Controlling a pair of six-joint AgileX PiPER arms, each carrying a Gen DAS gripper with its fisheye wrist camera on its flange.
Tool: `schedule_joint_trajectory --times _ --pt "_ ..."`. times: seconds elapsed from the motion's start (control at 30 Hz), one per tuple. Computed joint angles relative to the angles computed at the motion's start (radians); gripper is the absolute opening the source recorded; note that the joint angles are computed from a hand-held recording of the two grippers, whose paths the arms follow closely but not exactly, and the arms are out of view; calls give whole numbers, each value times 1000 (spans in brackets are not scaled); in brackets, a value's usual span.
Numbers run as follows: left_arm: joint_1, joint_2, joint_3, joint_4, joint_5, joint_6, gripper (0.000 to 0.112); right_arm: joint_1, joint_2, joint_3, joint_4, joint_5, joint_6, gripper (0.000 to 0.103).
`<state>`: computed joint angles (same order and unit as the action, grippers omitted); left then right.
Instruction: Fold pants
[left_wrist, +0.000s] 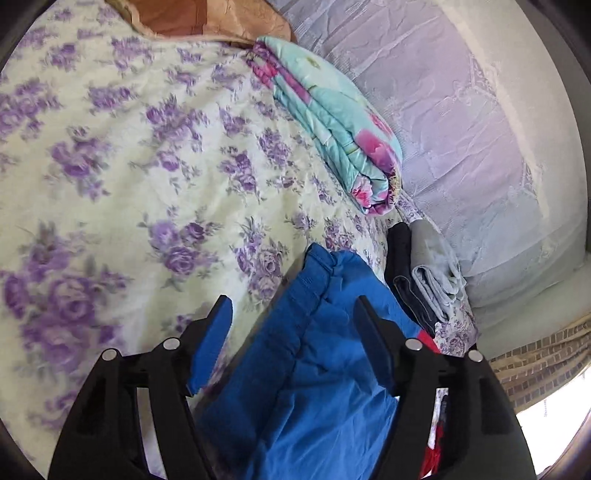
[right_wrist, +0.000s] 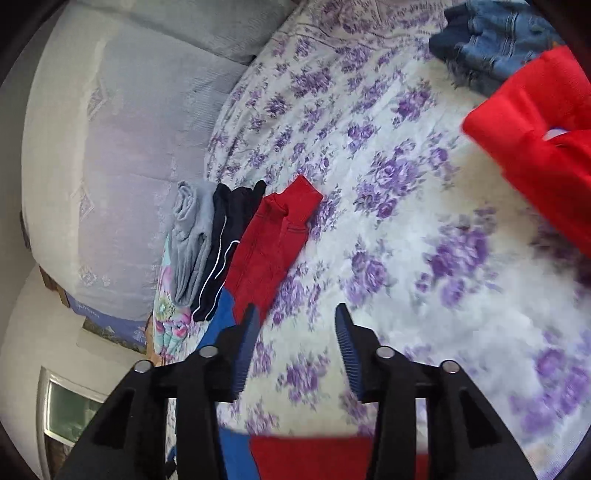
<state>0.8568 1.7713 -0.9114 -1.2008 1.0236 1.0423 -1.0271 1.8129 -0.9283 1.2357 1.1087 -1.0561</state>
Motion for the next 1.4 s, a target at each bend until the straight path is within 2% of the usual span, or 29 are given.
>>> schedule_joint_trajectory --times 0.13,0.23,0.3,0.33,0.37,0.4,0.43,0.57,0.63,0.73,0.83,0.97,1.07,1.1,1.23,1.4 --pt "-34 80 -29 -12 -10 -36 67 208 126 -159 68 -145 147 48" --pt "-42 91 -40 1 -18 -36 67 302 182 -236 64 -248 227 50" --pt "-49 101 -64 19 -15 -57 71 339 238 -304 45 -284 300 49" --pt "-55 107 -76 27 -18 -70 72 349 255 -324 41 -296 311 46" --pt "-63 111 -89 37 -23 -86 73 352 256 -329 32 -303 303 27" --pt "-73 117 -104 46 -30 -102 73 355 247 -329 22 -310 271 15" --pt "-84 122 -118 55 -36 -115 73 350 223 -298 34 -317 225 14" --pt "-133 148 -185 91 -46 -173 75 267 91 -169 88 -248 30 13" --pt "-173 165 -224 113 -56 -198 76 224 65 -154 13 -226 38 13" --pt "-238 189 -279 152 -88 -248 76 179 140 -215 -140 -162 119 22" --pt "-278 207 -340 207 -86 -313 76 85 159 -192 -93 -69 95 31" --pt "-304 246 -434 268 -54 -400 76 3 89 -128 -73 -41 11 34" --pt "-316 276 -474 288 -33 -435 76 -31 80 -121 -78 -17 15 46" --pt "-321 282 -480 285 -26 -432 75 -42 79 -120 -77 -13 13 47" --pt "-363 296 -518 309 -15 -399 40 -65 82 -119 -62 13 -15 47" --pt "-379 311 -530 318 -46 -377 26 -36 92 -142 -34 14 -15 47"
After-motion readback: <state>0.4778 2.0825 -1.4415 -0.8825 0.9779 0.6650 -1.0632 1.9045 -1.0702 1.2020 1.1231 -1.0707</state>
